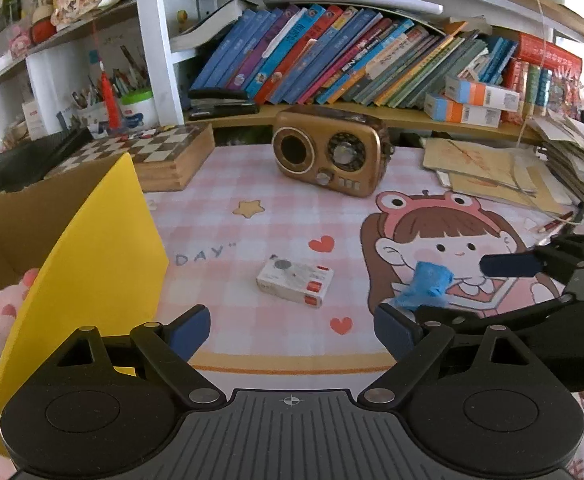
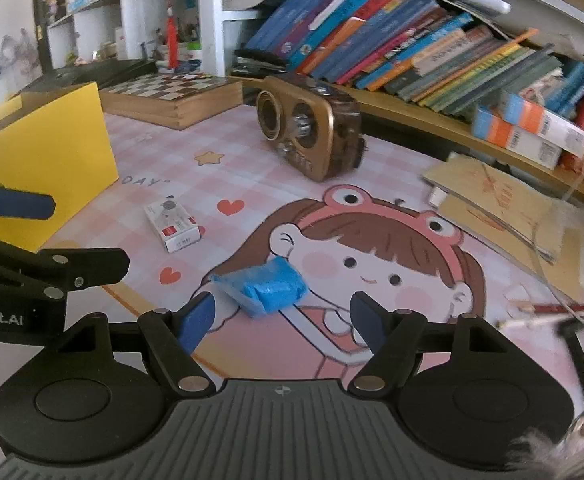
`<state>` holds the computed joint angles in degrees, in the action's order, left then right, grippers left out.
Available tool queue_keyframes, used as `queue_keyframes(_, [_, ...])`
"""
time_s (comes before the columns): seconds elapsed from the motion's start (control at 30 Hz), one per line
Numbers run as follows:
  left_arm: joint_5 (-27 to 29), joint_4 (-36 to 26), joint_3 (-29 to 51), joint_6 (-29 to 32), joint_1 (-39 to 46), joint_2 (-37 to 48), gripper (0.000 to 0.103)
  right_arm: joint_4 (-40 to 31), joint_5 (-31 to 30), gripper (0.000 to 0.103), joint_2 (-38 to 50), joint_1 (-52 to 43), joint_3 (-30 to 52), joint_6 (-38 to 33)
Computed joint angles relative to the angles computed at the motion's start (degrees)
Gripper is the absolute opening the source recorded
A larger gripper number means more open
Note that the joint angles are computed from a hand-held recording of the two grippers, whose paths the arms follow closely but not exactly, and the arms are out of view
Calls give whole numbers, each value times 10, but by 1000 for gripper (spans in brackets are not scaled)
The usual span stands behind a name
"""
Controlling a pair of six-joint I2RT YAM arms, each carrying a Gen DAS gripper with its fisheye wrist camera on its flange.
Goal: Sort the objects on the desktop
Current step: 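Grasp the blue plastic bag with the right gripper while the left gripper approaches the white-red card box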
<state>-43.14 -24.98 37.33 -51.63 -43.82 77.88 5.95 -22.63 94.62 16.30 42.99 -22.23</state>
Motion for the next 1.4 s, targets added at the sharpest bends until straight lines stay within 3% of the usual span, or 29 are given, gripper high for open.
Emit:
queue_keyframes(0.13, [6,12,0,14,17,3,91,5,-4,71,41,11,27,-19])
queue_keyframes(0.23, [13,23,3,28,30,12,91,1,-10,63,64,13,44,-31])
queue_keyframes(0.37, [24,42,7,44,47,27,91,-2,-37,38,73,5,49,-30])
queue_keyframes(0.4, [28,51,7,50,53,32,91,-1,-40,36,72,4,47,-29])
queue_keyframes(0.67, [53,127,16,133,101,106,91,-5,-43,35,47,-34,31,10])
queue_keyframes(0.97, [89,245,-20,206,161,126,89,-21,-74,35,0,-67,-4,18])
queue_keyframes(1.07, [116,275,-28,234,178,124,80,-26,-78,35,-10,-72,-9,26])
queue_keyframes(1.23, [148,300,-35,250,182,122,57,-28,-80,35,-23,-76,-16,29])
queue_keyframes(1.4, [143,271,-27,240,169,116,56,-31,-79,35,-33,-79,-21,30])
